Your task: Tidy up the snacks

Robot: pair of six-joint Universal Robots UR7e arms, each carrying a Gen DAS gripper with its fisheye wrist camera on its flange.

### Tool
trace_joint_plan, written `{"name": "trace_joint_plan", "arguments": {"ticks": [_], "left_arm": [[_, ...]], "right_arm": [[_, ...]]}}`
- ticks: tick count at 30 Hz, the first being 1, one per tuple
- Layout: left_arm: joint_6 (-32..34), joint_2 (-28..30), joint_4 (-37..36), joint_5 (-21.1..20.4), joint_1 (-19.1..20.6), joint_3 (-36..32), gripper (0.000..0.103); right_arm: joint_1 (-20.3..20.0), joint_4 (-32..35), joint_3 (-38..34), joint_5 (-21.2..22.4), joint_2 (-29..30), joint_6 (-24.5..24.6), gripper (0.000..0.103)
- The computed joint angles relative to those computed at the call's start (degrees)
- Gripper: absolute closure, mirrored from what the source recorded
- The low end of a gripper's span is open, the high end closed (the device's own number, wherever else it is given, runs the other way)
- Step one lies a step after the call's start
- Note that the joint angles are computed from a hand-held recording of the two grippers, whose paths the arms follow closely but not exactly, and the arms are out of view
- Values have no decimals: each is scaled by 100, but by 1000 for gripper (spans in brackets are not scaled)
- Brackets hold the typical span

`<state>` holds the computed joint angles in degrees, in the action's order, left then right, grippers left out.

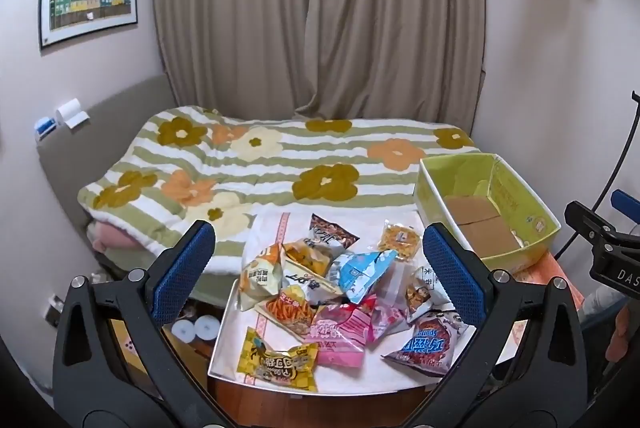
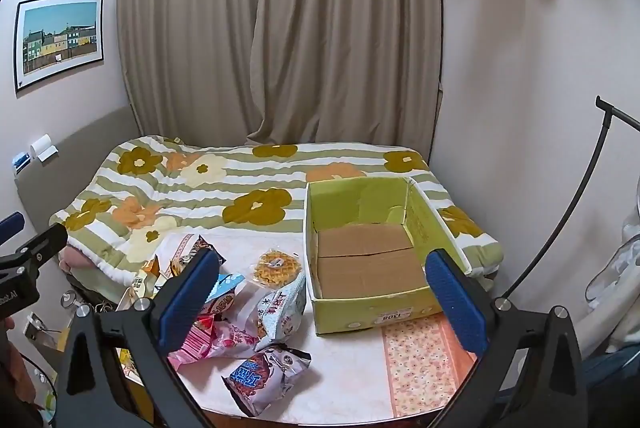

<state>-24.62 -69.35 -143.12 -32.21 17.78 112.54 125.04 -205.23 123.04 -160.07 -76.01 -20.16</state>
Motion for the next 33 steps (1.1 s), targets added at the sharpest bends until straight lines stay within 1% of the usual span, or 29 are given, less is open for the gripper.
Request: {"name": "trace_joint_plan", "arguments": {"ticks": [12, 19, 24, 33], "left_arm": [[18, -26, -44, -37, 22, 6, 0], [39, -40, -49, -46, 36, 5, 0], [5, -38, -10, -40, 33, -1, 0], [60, -69, -52, -74, 28, 34, 0]], "right_arm": [[10, -64, -41, -17, 77, -54, 0], [54, 173, -14, -10, 65, 211, 0], [55, 122, -7, -5, 90, 192, 0], [60, 237, -9, 11, 60, 273, 0]]}}
